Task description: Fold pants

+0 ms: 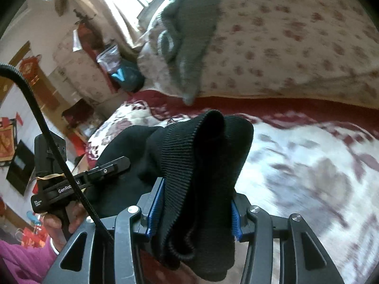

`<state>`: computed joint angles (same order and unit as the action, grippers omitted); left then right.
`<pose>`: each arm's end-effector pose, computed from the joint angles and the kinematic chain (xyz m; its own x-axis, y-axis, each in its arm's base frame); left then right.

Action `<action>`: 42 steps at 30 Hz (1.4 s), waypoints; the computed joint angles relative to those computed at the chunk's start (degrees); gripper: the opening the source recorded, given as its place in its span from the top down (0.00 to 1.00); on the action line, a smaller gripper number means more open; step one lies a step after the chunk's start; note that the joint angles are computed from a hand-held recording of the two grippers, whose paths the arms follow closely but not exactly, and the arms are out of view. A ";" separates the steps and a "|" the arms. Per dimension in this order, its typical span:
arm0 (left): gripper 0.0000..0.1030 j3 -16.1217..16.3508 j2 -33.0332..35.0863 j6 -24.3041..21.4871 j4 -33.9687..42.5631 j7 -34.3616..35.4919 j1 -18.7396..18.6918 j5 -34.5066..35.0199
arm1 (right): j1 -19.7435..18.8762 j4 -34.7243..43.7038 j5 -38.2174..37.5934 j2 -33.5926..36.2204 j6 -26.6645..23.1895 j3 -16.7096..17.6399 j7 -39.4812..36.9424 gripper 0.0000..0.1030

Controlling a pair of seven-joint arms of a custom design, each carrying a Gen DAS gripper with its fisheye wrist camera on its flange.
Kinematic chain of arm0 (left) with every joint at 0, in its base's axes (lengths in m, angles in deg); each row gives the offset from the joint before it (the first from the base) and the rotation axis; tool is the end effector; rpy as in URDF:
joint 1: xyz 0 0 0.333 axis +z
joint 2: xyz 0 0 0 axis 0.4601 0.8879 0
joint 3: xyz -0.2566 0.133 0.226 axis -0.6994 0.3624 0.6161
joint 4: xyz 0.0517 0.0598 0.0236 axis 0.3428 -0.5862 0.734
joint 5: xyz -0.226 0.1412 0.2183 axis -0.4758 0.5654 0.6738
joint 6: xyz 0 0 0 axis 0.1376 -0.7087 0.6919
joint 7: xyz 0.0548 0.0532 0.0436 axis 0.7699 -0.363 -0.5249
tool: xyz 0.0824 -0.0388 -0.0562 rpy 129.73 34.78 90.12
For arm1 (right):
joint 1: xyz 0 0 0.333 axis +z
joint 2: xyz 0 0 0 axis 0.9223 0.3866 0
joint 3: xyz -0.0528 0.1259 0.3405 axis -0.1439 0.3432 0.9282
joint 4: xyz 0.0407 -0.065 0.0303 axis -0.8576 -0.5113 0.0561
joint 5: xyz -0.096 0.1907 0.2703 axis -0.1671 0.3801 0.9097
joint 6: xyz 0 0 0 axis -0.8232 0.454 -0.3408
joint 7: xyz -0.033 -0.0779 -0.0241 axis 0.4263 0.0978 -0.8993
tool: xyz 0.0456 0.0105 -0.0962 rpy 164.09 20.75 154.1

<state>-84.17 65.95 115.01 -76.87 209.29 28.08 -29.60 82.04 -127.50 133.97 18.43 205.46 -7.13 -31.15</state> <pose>0.6221 -0.1468 0.5969 -0.5782 -0.7375 0.3489 -0.7092 0.2429 -0.6618 0.5005 0.0719 0.5614 -0.0281 -0.8387 -0.5439 -0.6379 0.4340 -0.6362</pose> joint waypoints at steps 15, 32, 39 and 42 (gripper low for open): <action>0.65 2.38 12.12 -0.44 12.31 -14.89 6.72 11.98 | -2.74 28.53 -11.84 25.28 -12.14 5.21 11.75 0.54; 0.27 1.10 10.43 4.53 7.35 -23.86 8.58 18.89 | -5.61 25.71 -21.93 23.38 -9.96 6.81 23.85 0.44; 0.27 0.89 4.81 11.27 0.38 -22.41 7.88 19.63 | -4.61 23.46 -23.26 20.63 -7.50 7.30 23.01 0.44; 0.27 1.08 2.80 14.10 -2.35 -21.69 7.28 19.94 | -3.49 22.55 -24.66 19.84 -6.66 6.87 23.86 0.44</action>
